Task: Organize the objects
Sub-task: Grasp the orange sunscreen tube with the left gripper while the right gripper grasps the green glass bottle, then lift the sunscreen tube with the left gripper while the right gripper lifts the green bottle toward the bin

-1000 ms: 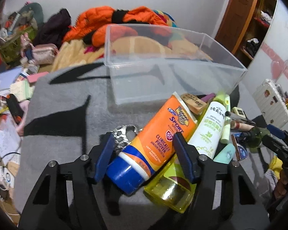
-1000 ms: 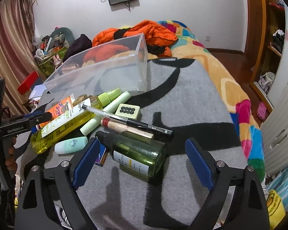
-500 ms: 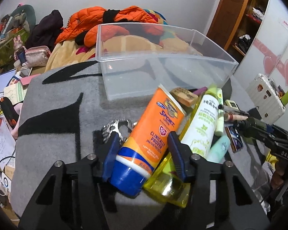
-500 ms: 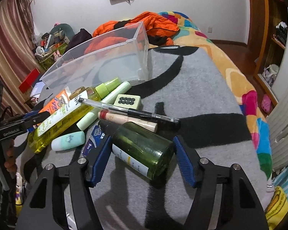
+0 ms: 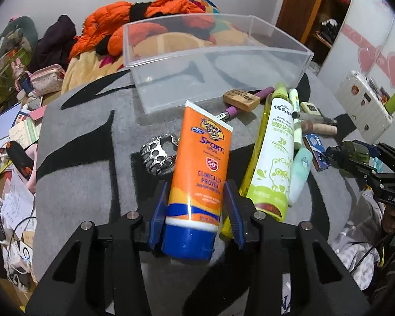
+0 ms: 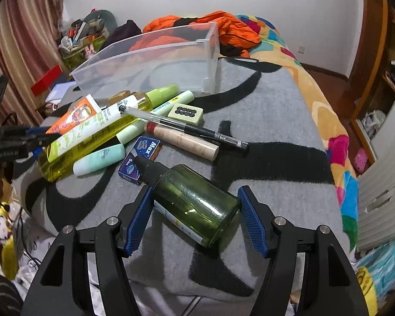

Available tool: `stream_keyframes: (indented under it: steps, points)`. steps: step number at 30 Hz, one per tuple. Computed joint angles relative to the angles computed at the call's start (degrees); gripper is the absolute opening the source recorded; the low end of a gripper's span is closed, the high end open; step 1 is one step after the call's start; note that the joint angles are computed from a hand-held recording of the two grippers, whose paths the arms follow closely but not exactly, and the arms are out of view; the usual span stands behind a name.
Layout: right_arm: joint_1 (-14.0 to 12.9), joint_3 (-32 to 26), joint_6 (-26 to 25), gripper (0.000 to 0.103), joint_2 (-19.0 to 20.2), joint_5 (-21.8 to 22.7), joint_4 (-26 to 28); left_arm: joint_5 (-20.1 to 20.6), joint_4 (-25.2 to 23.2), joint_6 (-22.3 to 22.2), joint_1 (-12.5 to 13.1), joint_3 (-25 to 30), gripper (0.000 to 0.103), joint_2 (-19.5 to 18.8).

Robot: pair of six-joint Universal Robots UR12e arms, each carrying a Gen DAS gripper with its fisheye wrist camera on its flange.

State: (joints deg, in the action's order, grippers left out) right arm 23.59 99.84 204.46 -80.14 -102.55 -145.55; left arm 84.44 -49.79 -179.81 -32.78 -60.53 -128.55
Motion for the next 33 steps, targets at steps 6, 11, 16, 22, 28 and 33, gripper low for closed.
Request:
stream_keyframes:
  steps: [6, 11, 16, 22, 28, 33]
  points:
    - [-0.36, 0.3, 1.91, 0.062, 0.05, 1.14, 0.14, 0.09, -2.84, 2.34, -0.25, 3.57, 0.047, -2.11]
    - [-0.51, 0.83, 3.54, 0.062, -0.17, 1.36, -1.02, 0.62, -5.11, 3.42, -0.52, 5.98, 0.049, -3.78]
    - [-0.08, 0.65, 3.55, 0.062, 0.0, -0.48, -1.43, 1.46, -2.24, 3.84, -0.78, 5.06, 0.047, -3.67]
    - [0.77, 0.31, 1.83, 0.062, -0.04, -3.04, -2.51, 2.22, 1.75, 2.71, -1.06, 1.94, 0.043, -1.98]
    - [1.26, -0.33, 0.5, 0.062, 0.16, -4.05, -3.97, 1.03, 6.78, -0.77, -0.5, -1.23, 0.041, 0.11]
    - [1.73, -1.05, -0.3, 0.062, 0.53, -5.42, -5.59, 1.26, 12.98, -5.5, -0.33, -4.65, 0.037, 2.12]
